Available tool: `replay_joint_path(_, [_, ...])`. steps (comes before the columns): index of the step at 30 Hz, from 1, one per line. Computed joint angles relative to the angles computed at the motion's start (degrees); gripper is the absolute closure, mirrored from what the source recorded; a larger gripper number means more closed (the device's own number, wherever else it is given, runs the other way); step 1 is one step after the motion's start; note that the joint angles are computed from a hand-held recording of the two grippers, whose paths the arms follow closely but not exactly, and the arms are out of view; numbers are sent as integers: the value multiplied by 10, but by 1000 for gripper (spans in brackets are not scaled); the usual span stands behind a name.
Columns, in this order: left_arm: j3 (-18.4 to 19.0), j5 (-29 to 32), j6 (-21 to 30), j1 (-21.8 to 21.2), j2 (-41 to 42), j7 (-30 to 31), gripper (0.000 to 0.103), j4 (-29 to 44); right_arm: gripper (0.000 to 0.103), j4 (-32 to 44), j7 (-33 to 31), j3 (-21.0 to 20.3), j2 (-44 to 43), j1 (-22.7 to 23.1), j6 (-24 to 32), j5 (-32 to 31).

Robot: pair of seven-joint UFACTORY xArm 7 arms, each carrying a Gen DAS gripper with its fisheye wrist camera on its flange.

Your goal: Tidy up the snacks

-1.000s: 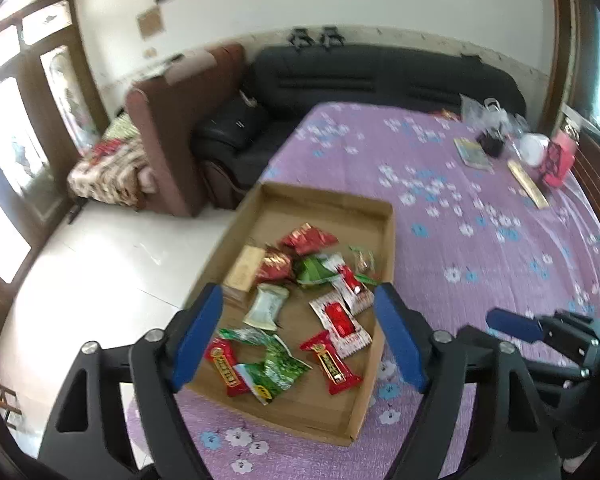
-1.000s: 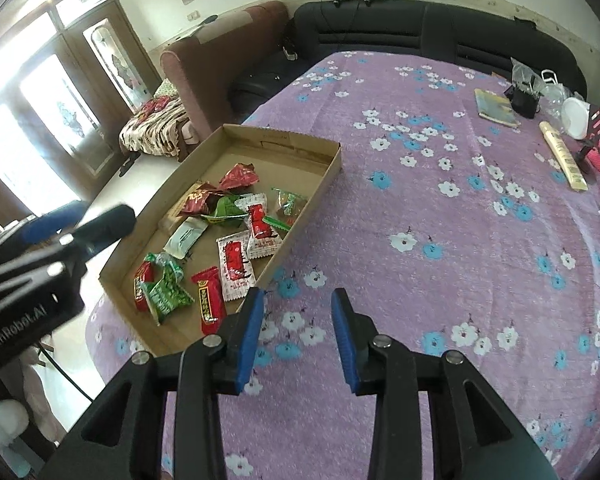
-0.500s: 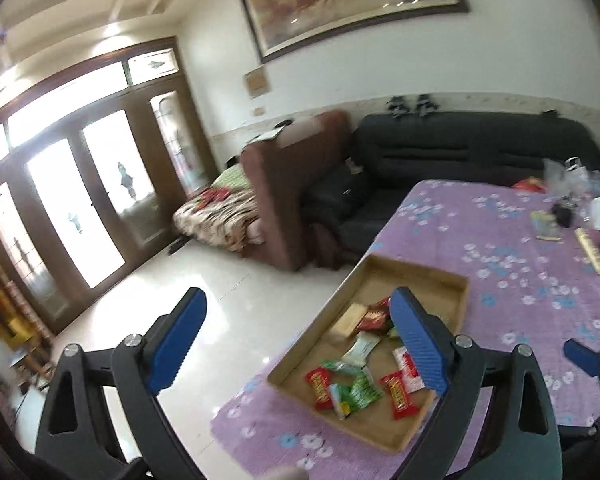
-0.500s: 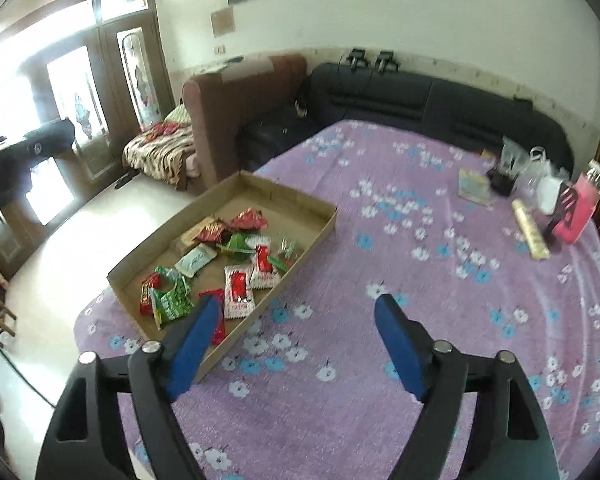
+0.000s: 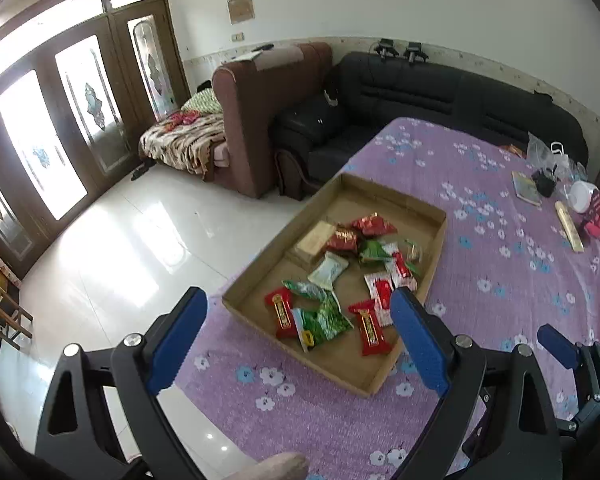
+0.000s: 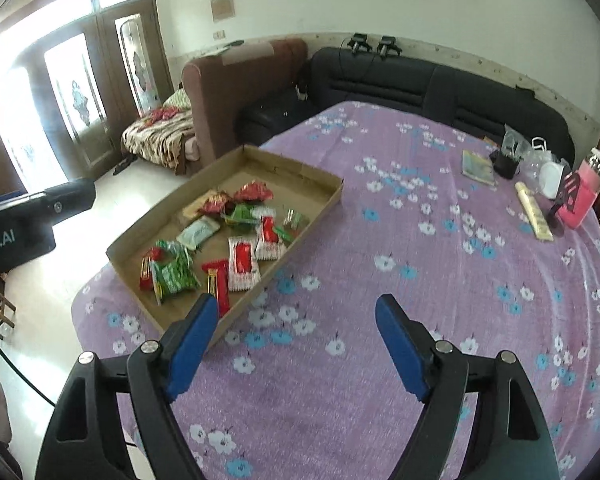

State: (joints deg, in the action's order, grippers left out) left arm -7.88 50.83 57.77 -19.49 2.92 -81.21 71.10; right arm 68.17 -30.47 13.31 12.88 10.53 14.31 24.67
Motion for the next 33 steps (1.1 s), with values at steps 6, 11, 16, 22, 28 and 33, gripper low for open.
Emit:
replay_joint_path(6, [2,-19,-21,3,1,15,10,-13,22,-9,12,-5,-3,9,7,-21])
replay_joint_path(11, [6,-32,-40,10,-5,21,10,-27,22,-9,34,-12,-1,19,16,-46])
replay_joint_path(16, [9,-60,-70,23,-13,35,10,-47,22,-7,60,-18,2,30,21,-76])
replay_joint_path(22, [10,-73,-82,34,-19,40,10,-63,22,-2,90,-23,10,43,33,-114])
replay_joint_path(28, [11,-86,-95,45,-25,46,10,-79,22,10,122,-30,21,59,50,-156])
replay_joint_path(33, [12,-97,-109,54,-28,53,10,-90,22,26,157,-40,35,71,71,-193])
